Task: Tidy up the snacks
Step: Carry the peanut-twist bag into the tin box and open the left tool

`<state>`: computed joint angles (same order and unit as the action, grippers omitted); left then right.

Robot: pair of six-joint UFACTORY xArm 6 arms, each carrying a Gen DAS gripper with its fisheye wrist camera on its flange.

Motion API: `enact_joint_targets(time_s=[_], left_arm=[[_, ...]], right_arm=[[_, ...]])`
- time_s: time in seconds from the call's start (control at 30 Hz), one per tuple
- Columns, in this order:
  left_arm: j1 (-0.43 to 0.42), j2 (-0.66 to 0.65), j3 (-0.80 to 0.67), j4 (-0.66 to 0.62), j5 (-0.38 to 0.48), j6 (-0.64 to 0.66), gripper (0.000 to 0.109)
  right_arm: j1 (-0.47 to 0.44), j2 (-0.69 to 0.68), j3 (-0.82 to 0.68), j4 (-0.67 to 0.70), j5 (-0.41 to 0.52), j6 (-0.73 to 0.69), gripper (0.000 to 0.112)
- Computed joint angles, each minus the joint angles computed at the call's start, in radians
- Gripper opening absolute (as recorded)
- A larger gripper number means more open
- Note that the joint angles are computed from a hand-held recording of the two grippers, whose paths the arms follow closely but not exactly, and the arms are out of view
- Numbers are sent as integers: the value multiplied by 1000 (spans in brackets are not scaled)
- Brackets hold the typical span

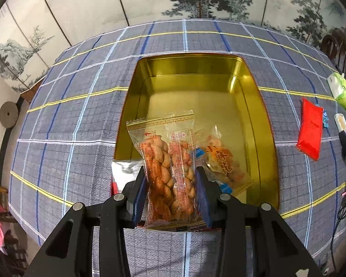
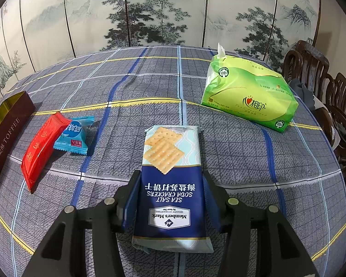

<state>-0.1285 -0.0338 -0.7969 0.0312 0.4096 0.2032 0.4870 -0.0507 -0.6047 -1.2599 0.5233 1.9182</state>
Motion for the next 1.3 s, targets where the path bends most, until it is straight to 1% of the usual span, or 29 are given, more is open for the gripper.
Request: enact_joint_targets(time_s=[0.07,0.17,0.33,0.57,0.6,0.63,0.7,0.73,0.77,0.83,1.0,1.17,1.3], left_arm=[[-3,3,0,-28,5,21,36],[-5,0,12,16,-21,-15,37],[-3,5,11,25,-27,-28,40],[-2,5,12,19,-29,-23,40],[-2,6,10,26,-28,-28,42],[-2,6,9,30,-28,-34,45],[-4,3,6,-9,-19,-1,49],[-5,0,7,-23,-17,9,52],[-7,-5,10,-25,-18,11,56],[-9,-14,17,-23,-27,16,59],[-12,-34,22,-67,-31,50,62],[-12,-61,37,-114,-35,80,65],[-6,-90,59,-122,-48,66,66]], right_arm=[[4,0,0,4,6,1,52],[4,-2,1,4,6,2,52],[4,0,0,2,5,2,52],[4,-1,1,4,5,1,52],[4,-1,1,5,5,0,52],[4,-1,1,5,5,0,52],[4,-2,1,6,5,-1,52],[3,-1,0,6,4,0,52],[5,-1,0,7,6,-1,52],[4,-4,2,8,5,-2,52],[5,-6,3,12,8,-4,51],[17,-9,1,43,31,-11,51],[30,-6,-9,85,56,-22,51]])
